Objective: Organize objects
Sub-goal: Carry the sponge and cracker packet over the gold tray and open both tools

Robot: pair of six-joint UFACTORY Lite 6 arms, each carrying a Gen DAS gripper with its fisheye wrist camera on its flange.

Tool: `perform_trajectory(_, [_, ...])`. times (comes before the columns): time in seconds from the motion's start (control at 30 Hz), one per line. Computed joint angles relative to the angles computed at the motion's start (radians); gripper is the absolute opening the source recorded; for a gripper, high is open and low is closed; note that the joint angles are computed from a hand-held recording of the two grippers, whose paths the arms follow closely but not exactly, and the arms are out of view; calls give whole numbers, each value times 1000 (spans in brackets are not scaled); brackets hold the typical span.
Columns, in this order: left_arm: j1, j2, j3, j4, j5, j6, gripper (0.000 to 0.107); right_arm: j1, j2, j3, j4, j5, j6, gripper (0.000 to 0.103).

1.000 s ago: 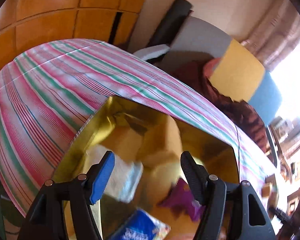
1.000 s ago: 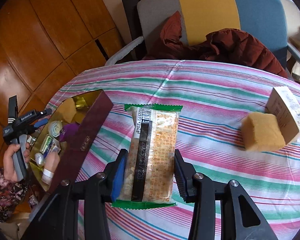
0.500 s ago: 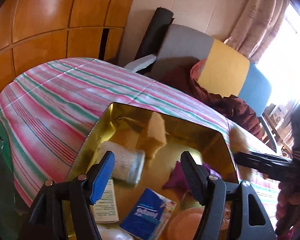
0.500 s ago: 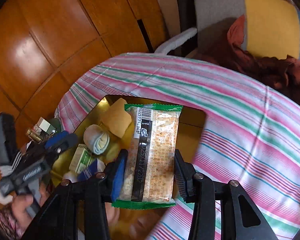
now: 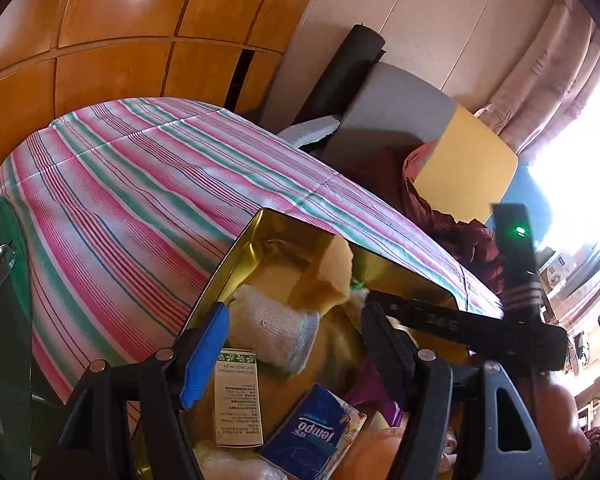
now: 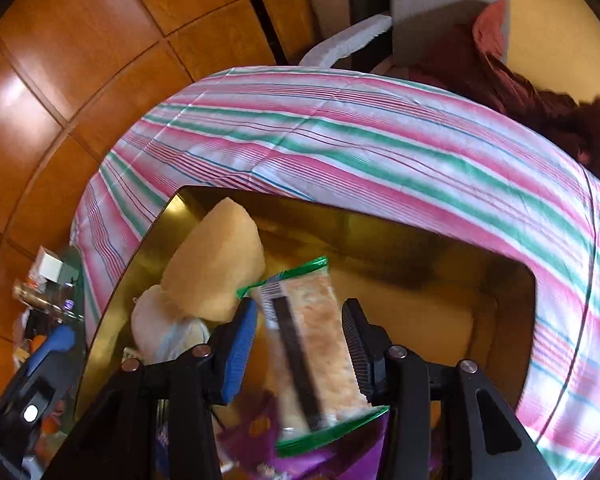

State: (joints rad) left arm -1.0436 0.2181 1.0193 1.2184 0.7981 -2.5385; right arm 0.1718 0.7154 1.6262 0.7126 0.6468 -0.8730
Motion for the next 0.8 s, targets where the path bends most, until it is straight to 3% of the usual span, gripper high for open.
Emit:
perform_trajectory(0.3, [9, -4, -8, -5, -15, -16, 69, -100, -143, -125, 85, 26, -115, 46])
perform_trajectory(0.4, [4, 26, 24, -16, -28, 10, 69, -158, -196, -184, 154, 76, -200, 58])
perform_trajectory(0.53, [-15, 76, 88, -24, -40, 57, 69, -223, -291, -287, 232, 112, -324, 60])
perform_trajectory(0.8, [-75, 204, 262, 7, -66, 172, 69, -382, -487, -492, 261, 75, -520, 65])
